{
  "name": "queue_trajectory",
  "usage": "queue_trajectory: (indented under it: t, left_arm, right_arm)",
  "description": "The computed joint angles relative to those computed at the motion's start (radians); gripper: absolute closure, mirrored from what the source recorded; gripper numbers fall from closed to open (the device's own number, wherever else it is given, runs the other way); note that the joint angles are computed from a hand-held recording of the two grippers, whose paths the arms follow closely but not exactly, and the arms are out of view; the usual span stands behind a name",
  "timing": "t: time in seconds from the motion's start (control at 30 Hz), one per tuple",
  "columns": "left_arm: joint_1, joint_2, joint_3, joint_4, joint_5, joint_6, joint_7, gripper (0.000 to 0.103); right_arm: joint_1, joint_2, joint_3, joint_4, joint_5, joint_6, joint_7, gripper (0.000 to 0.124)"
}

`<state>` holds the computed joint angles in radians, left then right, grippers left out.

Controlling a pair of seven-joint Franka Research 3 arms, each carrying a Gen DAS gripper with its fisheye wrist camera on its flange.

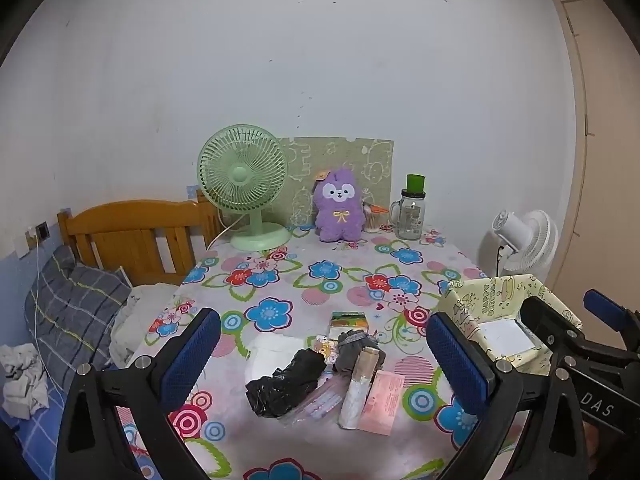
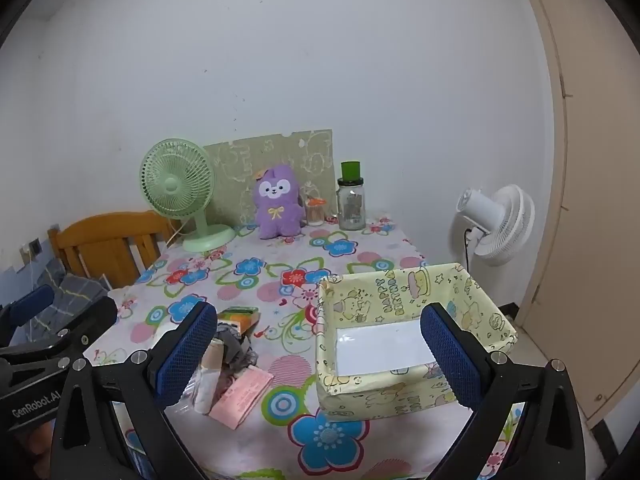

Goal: Organize soft objects

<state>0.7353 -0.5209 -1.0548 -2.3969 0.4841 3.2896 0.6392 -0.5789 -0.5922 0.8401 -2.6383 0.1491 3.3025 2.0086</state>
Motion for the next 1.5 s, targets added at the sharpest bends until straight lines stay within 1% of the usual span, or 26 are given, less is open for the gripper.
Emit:
queue_trajectory:
  t: [0.03, 0.07, 0.1, 0.17, 0.2, 0.27, 0.3, 0.33, 0.5, 0.57, 0.77, 0.97, 1.5]
  left_arm:
    - [0.0, -0.001, 0.001, -0.001, 0.0, 0.001, 0.001, 0.0]
    - [0.012, -0.004, -0.017, 0.011, -0.001, -0.004, 0.0, 0.0]
    - [0.019, -0.015, -0.021, 0.005, -0.003, 0.01, -0.007, 0.0]
    - [-0.004, -0.009, -0.004, 0.002, 0.0, -0.009, 0.001, 0.0]
    - [-0.003, 0.008, -0.008, 0.013, 0.003, -0.02, 0.002, 0.0]
    - [-0.024, 0.034, 0.01, 0.017, 0.013, -0.026, 0.005, 0.0]
    - [-0.006, 0.046, -0.006, 0.027, 0.015, -0.03, -0.001, 0.0]
    - [0.003, 0.044, -0.012, 0.028, 0.02, -0.026, -0.006, 0.0]
    - [0.033, 0.037, -0.033, 0.031, 0.026, -0.015, -0.018, 0.0]
    - [0.037, 0.041, -0.036, 0.036, 0.026, -0.024, -0.018, 0.0]
    - [0.057, 0.051, -0.056, 0.047, 0.039, -0.034, -0.033, 0.0]
    - [0.066, 0.052, -0.062, 0.049, 0.05, -0.031, -0.045, 0.0]
    - [0.081, 0.055, -0.077, 0.059, 0.063, -0.038, -0.055, 0.0]
  right_arm:
    - [0.001, 0.002, -0.001, 0.001, 0.0, -0.002, 0.001, 0.021]
    - [0.001, 0.004, -0.002, 0.002, 0.0, -0.002, 0.002, 0.021]
    - [0.001, 0.004, -0.002, 0.002, 0.0, -0.005, 0.003, 0.021]
    - [-0.005, 0.001, 0.003, 0.004, -0.002, -0.011, 0.008, 0.021]
    - [-0.008, 0.0, 0.006, 0.005, -0.004, -0.014, 0.011, 0.021]
    - [-0.001, 0.006, -0.002, 0.006, -0.011, -0.015, 0.013, 0.021]
    - [0.007, 0.014, -0.017, 0.027, -0.014, -0.036, -0.002, 0.021]
    - [-0.015, 0.018, 0.004, 0.031, -0.028, -0.033, 0.013, 0.021]
    - [-0.017, 0.018, -0.005, 0.033, -0.052, -0.038, 0.025, 0.021]
    - [-0.027, 0.009, 0.011, 0.021, -0.055, -0.028, 0.039, 0.021]
    - [-0.024, 0.011, 0.008, 0.019, -0.059, -0.024, 0.041, 0.021]
    - [-0.035, 0.009, 0.02, 0.022, -0.059, -0.025, 0.046, 0.021]
    - [-0.039, 0.011, 0.02, 0.023, -0.061, -0.024, 0.046, 0.021]
